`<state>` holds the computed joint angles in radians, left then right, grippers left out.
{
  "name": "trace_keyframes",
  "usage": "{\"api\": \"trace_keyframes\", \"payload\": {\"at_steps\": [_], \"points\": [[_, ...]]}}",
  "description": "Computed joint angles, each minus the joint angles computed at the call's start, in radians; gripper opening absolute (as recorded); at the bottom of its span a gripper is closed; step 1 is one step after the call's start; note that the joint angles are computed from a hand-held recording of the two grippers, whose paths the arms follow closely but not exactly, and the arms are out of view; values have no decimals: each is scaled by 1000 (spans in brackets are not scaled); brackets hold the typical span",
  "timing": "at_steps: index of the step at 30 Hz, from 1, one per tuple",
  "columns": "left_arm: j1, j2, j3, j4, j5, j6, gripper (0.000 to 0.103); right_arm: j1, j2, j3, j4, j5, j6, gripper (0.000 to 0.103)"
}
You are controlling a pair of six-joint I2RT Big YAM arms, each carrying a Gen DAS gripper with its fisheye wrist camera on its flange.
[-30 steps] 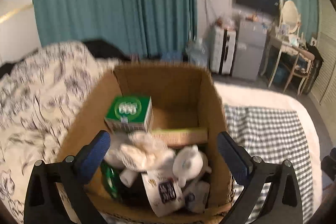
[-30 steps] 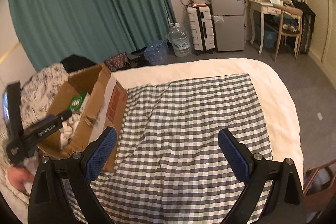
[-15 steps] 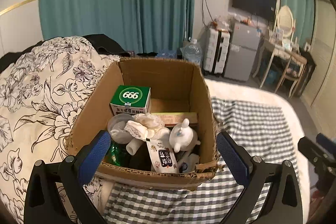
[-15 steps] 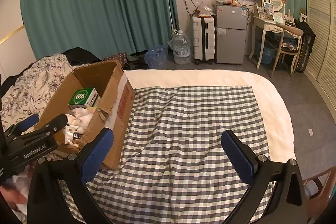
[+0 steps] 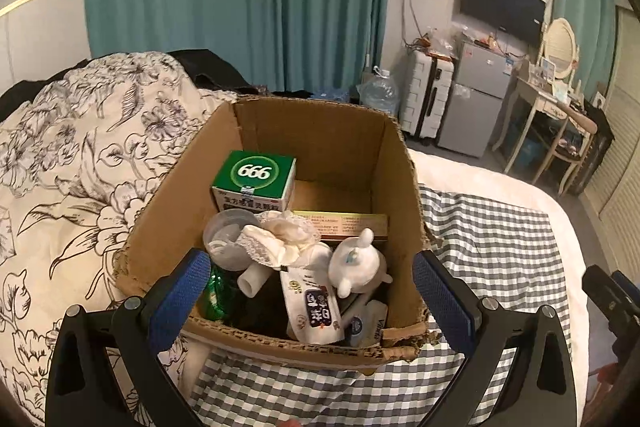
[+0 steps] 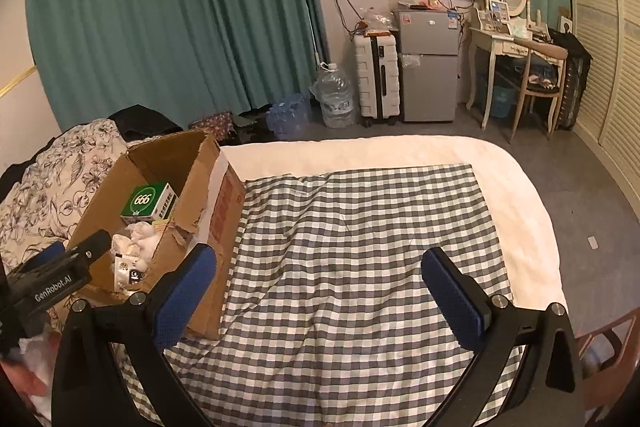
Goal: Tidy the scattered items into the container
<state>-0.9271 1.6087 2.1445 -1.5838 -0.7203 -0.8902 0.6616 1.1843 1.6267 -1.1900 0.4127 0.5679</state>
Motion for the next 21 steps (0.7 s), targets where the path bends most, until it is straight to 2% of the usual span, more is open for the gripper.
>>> {"api": "trace_keyframes", "payload": {"at_steps": [6, 15, 17, 21], "points": [[-16, 10, 10, 5, -15, 37, 103, -4, 13, 3, -11, -15, -4, 103], [-22, 9, 9, -2, -25, 21, 103, 5, 22, 8, -29, -16, 0, 103], [-25, -1, -9, 15, -25, 24, 103, 7, 24, 10, -33, -14, -1, 103], [-30, -2, -7, 13, -49, 16, 103, 10, 25, 11, -35, -16, -7, 103]]}}
